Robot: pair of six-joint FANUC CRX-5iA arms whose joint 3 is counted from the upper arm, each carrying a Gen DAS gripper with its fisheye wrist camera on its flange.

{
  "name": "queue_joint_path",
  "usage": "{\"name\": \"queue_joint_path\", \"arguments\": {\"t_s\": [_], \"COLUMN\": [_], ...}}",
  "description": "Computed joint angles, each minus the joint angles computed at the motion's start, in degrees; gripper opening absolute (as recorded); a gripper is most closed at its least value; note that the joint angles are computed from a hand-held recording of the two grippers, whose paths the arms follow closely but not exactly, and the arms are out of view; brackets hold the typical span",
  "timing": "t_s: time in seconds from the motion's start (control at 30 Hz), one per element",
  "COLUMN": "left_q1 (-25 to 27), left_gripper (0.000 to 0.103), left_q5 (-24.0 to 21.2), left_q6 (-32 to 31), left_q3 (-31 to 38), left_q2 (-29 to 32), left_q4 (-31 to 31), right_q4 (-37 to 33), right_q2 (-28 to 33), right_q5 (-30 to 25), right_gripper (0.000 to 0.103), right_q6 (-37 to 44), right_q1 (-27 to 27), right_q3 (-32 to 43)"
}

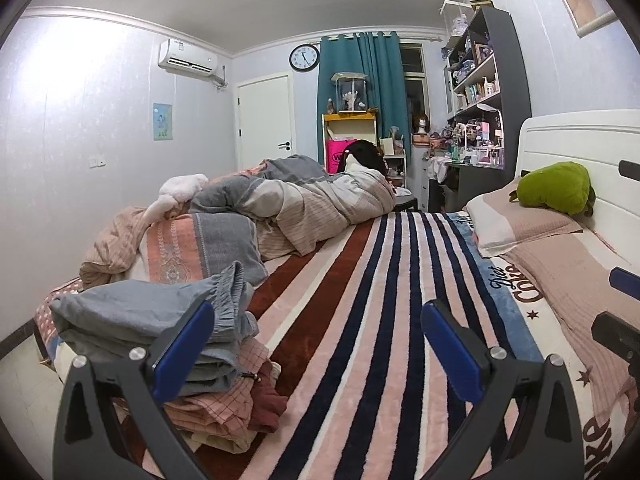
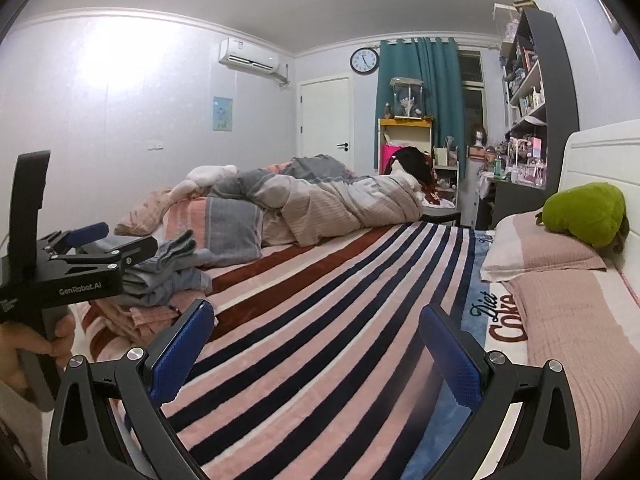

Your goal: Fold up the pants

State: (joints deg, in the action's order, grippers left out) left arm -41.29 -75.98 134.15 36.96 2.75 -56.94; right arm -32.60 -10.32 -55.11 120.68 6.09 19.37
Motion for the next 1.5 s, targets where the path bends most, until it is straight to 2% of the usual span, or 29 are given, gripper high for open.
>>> {"name": "queue_joint_path", "arguments": {"t_s": [0.27,1.5], "left_q1": [-0.68,-1.65], "left_gripper": [0.102,0.102], "left_q5": [1.11,0.37], "left_q6": [-0.02,0.20], "left_q3": [-0.49,-0.07], "left_q2": [-0.22,-0.10], "left_q4": [-0.16,-1.01], "right_q4": [0.61,1.16], "right_q2": [-1.03,-2.17], "right_q5": [0.98,1.87], "right_gripper": [0.102,0.102], "right_q6": [-1.00,-1.75], "right_q1": [-0.05,-0.47], "right_q3": [-1.35,-2.40]}}
